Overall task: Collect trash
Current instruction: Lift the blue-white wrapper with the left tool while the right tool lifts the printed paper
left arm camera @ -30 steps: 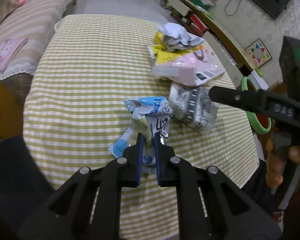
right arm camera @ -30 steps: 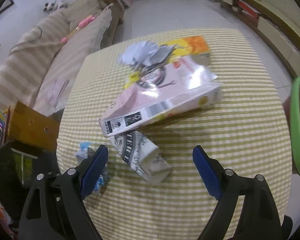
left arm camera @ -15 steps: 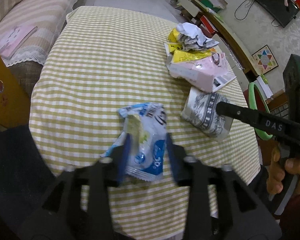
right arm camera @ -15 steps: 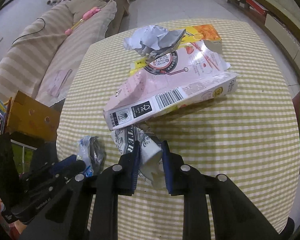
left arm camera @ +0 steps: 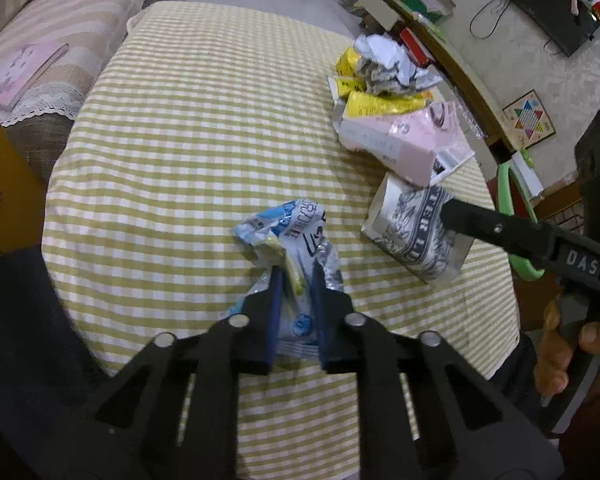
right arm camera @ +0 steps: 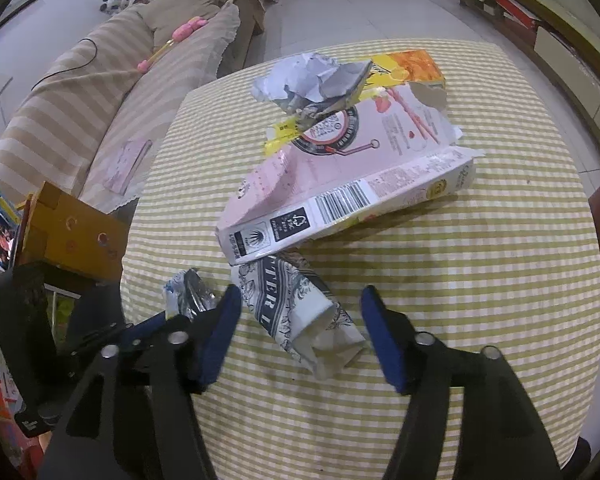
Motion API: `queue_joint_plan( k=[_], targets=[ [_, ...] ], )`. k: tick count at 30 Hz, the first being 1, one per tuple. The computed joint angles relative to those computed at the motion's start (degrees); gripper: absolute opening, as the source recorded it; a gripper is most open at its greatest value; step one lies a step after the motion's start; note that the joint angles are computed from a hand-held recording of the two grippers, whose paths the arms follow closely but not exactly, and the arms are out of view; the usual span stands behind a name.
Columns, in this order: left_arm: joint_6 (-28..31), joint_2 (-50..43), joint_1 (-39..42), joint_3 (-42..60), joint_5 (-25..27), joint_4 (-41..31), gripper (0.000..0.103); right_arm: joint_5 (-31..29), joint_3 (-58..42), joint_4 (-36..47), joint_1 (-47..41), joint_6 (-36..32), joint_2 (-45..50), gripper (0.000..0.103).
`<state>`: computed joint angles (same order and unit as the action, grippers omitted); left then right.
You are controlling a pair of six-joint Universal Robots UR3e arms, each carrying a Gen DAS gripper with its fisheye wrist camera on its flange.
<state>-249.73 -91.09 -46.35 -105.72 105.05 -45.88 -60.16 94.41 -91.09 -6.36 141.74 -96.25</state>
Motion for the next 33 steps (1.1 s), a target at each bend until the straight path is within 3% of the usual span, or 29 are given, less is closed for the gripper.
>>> queue_joint_plan(
  k=[8,10,11,12,15,19,33],
  targets=[
    [-2.51,3.00,-1.01,-0.18,3.03,-2.28,0.012,-2.68,1.20,-4.80,4.59,1.75,1.70,0.070],
    [-2.84,3.28,-1.04,0.11,3.40,-2.94,0.012,-3.37,2.29,-6.03,5.51,1.75,1.47,0.059],
    [-3.03,3.27,-1.16,0.15,3.56,-3.02,0.012,-3.96,2.83,-6.75,5.99,2.00,1.31,0.041],
    [-3.14,3.47,-1.16,0.16,3.70,-3.32,0.012,-2.89,3.26,-6.10,5.74,1.47,1.05,0.041],
    [-3.30,3.79,-1.24,0.45,4.06,-4.08,0.012,-0.76,3.01,-3.33,4.52,-0.37,0.02,0.021],
    [-2.96,4.33,-0.95,0.97,4.53,-4.83,0.012,0.37,2.66,-1.01,2.65,-2.62,-2.77,0.021],
    [0.35,2.19,-0.85,10.12,7.20,-9.50,0.012,8.68,-4.08,20.40,-13.84,-13.46,-12.73,0.021]
  ],
)
